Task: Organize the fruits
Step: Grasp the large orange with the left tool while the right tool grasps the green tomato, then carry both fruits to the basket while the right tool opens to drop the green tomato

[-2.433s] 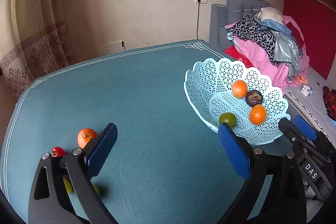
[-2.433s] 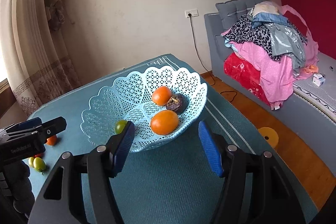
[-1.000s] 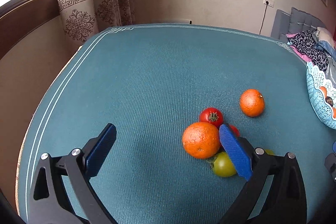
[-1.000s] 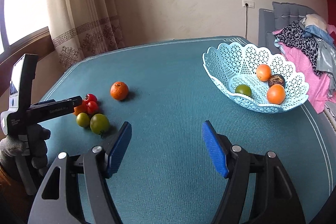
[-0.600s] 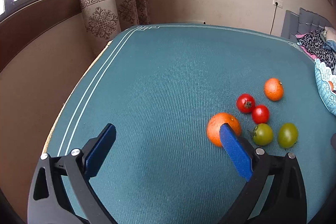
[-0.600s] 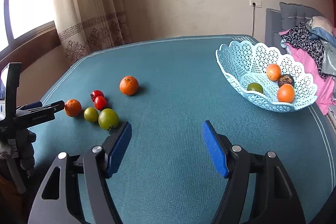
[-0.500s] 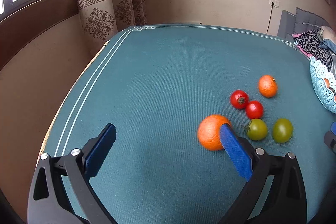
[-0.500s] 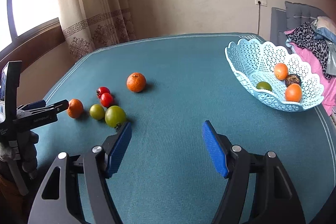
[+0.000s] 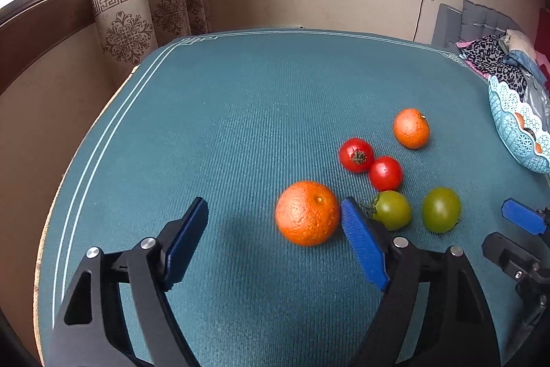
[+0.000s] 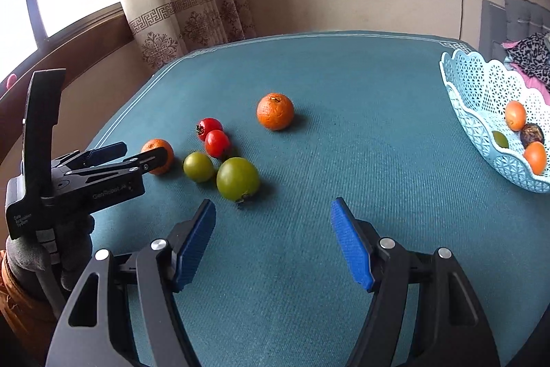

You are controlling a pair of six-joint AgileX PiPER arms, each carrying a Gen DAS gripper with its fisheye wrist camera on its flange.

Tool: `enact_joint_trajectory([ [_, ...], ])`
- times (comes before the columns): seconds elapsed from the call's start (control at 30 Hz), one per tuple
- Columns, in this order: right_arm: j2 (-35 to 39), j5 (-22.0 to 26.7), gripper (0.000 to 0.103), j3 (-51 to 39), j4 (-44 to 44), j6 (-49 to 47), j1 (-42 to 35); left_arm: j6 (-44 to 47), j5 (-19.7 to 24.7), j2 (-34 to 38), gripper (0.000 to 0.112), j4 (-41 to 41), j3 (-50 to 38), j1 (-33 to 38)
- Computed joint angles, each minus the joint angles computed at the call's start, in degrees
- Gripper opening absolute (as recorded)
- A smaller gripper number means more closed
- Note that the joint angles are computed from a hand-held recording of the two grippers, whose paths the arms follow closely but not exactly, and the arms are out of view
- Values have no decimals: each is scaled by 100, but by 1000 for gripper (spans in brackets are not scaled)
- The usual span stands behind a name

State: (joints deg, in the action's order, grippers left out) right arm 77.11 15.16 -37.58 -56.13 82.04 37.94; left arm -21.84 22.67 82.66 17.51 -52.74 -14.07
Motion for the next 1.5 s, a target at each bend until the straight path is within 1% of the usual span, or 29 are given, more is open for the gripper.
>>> enact_joint_trajectory([
  [0.03, 53, -19, 69, -45, 31, -57, 11, 330, -46, 30, 71, -317, -39, 55],
  [0.07, 130, -26, 69, -115, 84, -146, 32, 660, -98, 55, 67, -616, -57, 100],
  [0.13, 263, -30, 69, -234, 136, -242, 59, 1216, -183, 75, 56, -1120, -27, 142],
  [0.17, 332, -58, 69, -291, 186, -321, 61, 1412, -227, 59, 54, -1290, 18, 136],
  [0.23, 447, -121, 69, -386, 444, -628, 21, 1633, -344, -8, 42, -1447, 128, 104],
  [0.27, 500, -144, 68, -435, 560, -762, 10, 1599, -401, -59, 40, -1400, 194, 78],
  [0.33, 607, -150, 64, -552, 765, -1014, 20, 1511, -452, -92, 40, -1327, 252, 49],
  [0.37, 679, -145, 61, -633, 899, -1199, 28, 1605, -471, -106, 40, -1440, 274, 69],
  [0.5, 970, -2, 51, -929, 1051, -1434, 90, 2087, -502, -205, 40, -1996, 371, 199],
  [0.53, 1035, -10, 50, -988, 1166, -1561, 75, 2118, -515, -235, 40, -2046, 400, 210],
  [0.63, 1188, 49, 46, -1124, 1135, -1555, 98, 1953, -561, -384, 39, -1948, 522, 191],
  [0.73, 1321, 53, 43, -1228, 1213, -1623, 73, 1567, -623, -492, 39, -1590, 617, 143],
  [0.8, 1381, 23, 37, -1260, 1422, -1851, 9, 1321, -640, -533, 39, -1348, 647, 93],
  [0.83, 1416, 16, 36, -1274, 1489, -1918, -4, 1261, -646, -552, 39, -1287, 661, 81],
  [0.9, 1432, 8, 35, -1275, 1292, -1737, 5, 1243, -645, -573, 39, -1277, 672, 76],
  [1.0, 1427, -7, 35, -1239, 1128, -1553, 6, 1450, -639, -587, 39, -1506, 689, 122],
  [1.1, 1353, -2, 35, -1147, 839, -1225, 47, 1595, -618, -552, 42, -1672, 661, 168],
  [1.17, 1255, 47, 35, -1058, 509, -861, 85, 1477, -590, -520, 47, -1567, 640, 155],
  [1.23, 1154, 86, 35, -987, 306, -642, 111, 1511, -498, -465, 58, -1650, 586, 182],
  [1.37, 914, 95, 35, -784, 73, -351, 131, 1980, -434, -402, 59, -2126, 537, 265],
  [1.5, 767, 55, 35, -635, -3, -205, 103, 2072, -366, -319, 59, -2081, 480, 153],
])
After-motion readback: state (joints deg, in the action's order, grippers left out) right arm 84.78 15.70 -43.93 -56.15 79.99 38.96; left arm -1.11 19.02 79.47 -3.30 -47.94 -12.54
